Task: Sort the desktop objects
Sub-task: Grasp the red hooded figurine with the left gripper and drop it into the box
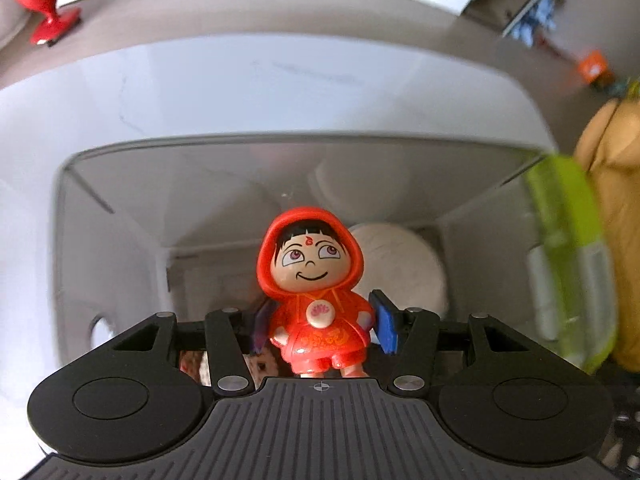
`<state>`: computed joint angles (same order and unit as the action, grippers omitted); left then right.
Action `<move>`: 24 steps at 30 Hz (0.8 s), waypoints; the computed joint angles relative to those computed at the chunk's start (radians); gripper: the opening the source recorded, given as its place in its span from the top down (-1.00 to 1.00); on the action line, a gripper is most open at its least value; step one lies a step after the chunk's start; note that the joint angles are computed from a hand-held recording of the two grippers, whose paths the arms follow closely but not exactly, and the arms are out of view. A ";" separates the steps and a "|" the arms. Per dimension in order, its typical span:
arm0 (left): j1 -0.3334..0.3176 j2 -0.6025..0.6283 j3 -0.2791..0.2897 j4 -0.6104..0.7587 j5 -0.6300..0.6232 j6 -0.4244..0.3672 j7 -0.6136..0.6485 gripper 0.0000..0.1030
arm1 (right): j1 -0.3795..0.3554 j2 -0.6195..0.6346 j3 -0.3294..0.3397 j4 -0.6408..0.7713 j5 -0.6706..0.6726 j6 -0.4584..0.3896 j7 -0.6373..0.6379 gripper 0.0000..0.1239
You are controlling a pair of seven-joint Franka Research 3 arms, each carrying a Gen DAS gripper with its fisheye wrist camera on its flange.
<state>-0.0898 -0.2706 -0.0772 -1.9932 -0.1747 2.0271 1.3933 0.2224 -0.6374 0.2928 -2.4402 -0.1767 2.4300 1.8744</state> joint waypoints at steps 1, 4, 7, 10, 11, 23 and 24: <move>0.000 0.011 -0.006 0.007 0.025 -0.008 0.007 -0.08 | -0.004 0.009 0.009 0.001 -0.010 0.007 0.002 -0.44; -0.001 0.029 -0.025 0.021 0.107 -0.024 0.044 -0.09 | 0.011 0.020 -0.002 -0.011 -0.006 0.034 -0.016 -0.44; -0.010 0.043 -0.039 0.040 0.163 -0.059 0.094 -0.09 | 0.007 0.020 -0.015 -0.025 0.003 0.071 -0.019 -0.44; -0.024 0.087 -0.063 0.060 0.225 -0.055 0.127 -0.09 | 0.000 0.022 -0.035 -0.036 0.036 0.095 -0.006 -0.44; -0.027 0.091 -0.068 0.066 0.245 -0.067 0.139 -0.10 | 0.001 0.023 -0.047 -0.040 0.055 0.096 -0.006 -0.44; -0.047 -0.053 -0.033 0.074 0.230 -0.148 0.262 -0.82 | 0.010 -0.042 -0.151 -0.136 0.280 0.153 -0.088 -0.44; -0.045 -0.094 -0.014 0.058 0.193 -0.146 0.274 -0.82 | 0.003 -0.047 -0.152 -0.144 0.292 0.167 -0.084 -0.42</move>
<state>-0.1350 -0.3648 -0.0913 -1.9351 0.0186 1.8814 1.6678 0.2254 -0.6844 0.1410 -2.5839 0.1149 2.5973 1.7907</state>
